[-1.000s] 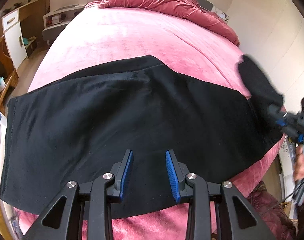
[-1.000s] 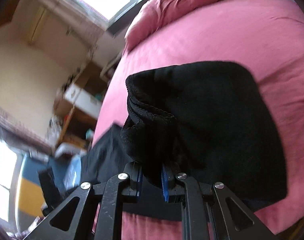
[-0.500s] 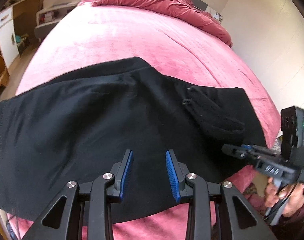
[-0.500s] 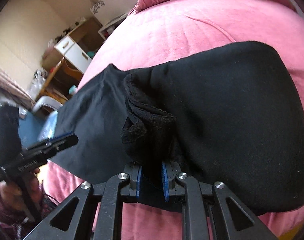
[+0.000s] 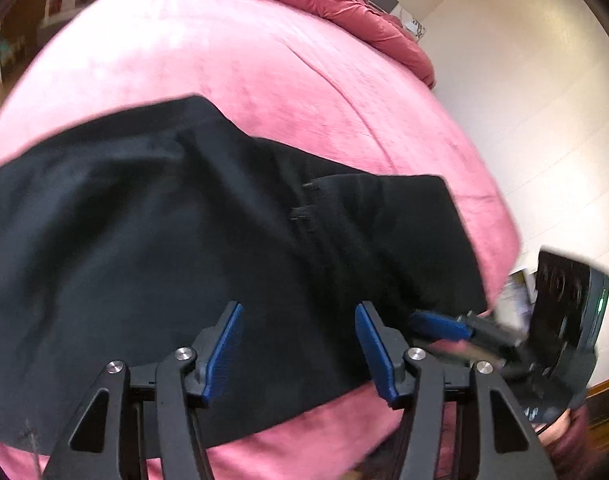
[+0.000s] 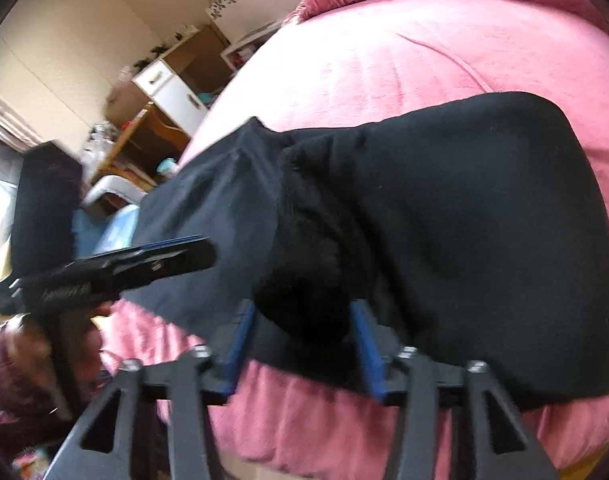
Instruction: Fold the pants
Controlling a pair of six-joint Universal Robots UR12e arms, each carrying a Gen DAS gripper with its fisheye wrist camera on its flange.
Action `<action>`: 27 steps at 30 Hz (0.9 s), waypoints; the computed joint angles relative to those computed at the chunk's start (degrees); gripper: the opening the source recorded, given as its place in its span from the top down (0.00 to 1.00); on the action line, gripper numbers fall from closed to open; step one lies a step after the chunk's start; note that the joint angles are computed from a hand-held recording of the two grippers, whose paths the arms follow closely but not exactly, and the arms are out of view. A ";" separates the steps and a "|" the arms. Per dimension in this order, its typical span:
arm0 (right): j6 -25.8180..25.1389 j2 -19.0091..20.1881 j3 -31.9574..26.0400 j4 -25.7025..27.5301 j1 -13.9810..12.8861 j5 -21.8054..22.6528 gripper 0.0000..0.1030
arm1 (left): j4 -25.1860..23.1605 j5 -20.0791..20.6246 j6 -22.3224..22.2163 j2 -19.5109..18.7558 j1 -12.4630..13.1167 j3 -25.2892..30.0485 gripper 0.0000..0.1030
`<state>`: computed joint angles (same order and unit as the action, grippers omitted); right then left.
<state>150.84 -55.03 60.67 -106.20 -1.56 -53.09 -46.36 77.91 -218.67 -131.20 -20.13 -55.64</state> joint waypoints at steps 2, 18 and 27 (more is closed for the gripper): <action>-0.21 -0.70 0.62 0.55 -0.65 0.68 0.47 | 1.49 -2.46 -2.35 -0.36 0.37 -0.09 0.43; 17.52 -6.05 9.94 -13.93 -6.35 -15.79 0.47 | -3.97 -14.23 -9.20 -7.81 0.85 9.84 0.55; 18.22 -3.18 7.69 -15.50 -4.30 -17.57 0.47 | 3.77 -11.51 -7.76 -7.76 0.43 10.03 0.85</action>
<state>169.06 -58.21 68.36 -121.70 -5.87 -70.66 -42.59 66.40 -226.42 -138.95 -19.70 -45.60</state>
